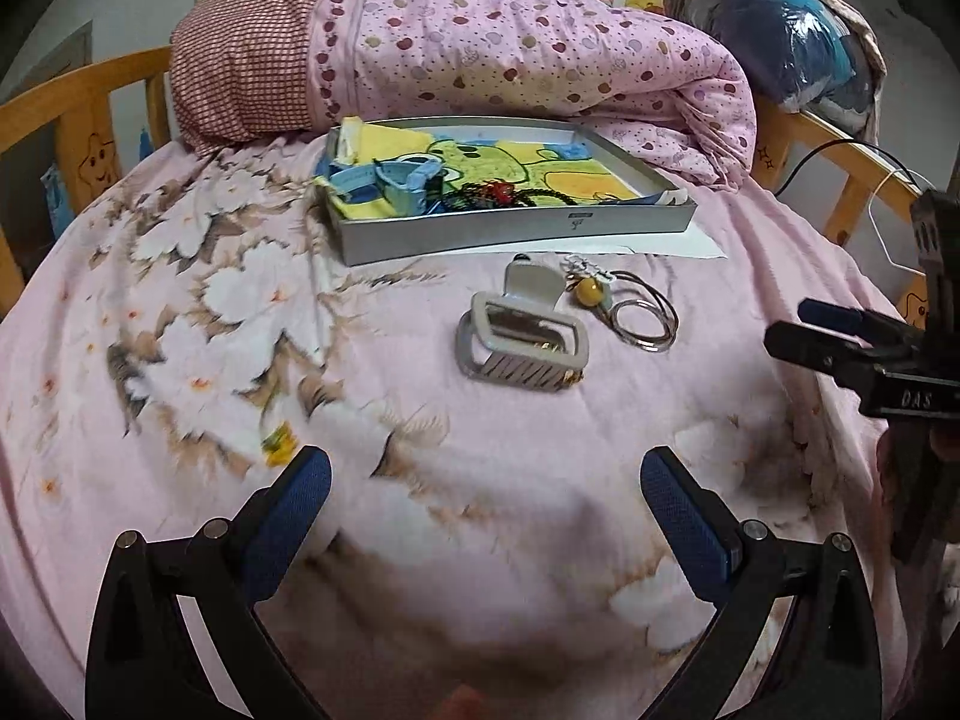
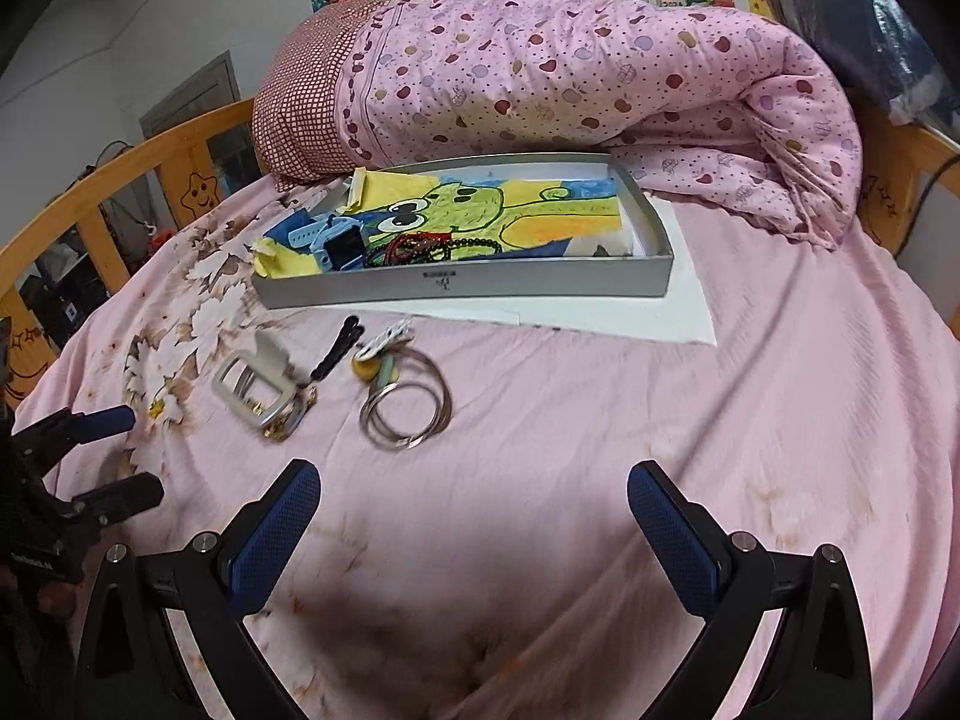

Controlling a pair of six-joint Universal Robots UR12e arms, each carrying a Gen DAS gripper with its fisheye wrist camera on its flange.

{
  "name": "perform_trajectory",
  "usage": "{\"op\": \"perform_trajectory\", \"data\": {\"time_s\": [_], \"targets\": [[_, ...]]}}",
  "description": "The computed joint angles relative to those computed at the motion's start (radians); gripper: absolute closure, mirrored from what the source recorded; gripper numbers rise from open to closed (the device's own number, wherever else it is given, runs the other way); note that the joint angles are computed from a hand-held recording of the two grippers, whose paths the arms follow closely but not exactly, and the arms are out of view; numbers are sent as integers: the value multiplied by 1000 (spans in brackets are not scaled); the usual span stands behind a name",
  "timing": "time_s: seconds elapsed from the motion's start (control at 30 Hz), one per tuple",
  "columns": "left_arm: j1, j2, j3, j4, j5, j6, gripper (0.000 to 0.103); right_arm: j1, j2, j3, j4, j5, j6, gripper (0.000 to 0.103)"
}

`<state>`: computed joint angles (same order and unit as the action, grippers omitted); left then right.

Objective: Organize jewelry

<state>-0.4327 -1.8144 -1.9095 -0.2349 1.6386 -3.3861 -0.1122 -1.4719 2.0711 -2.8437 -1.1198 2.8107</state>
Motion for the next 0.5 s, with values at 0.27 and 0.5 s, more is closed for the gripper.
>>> {"op": "perform_trajectory", "data": {"time_s": [0.27,0.5], "targets": [[0,-52,47,26,-25,62,2,-11,62,-83,122,70,-55,0],[-8,-93,87,28,10,96,2,-11,101,-125,172,100,-70,0]]}}
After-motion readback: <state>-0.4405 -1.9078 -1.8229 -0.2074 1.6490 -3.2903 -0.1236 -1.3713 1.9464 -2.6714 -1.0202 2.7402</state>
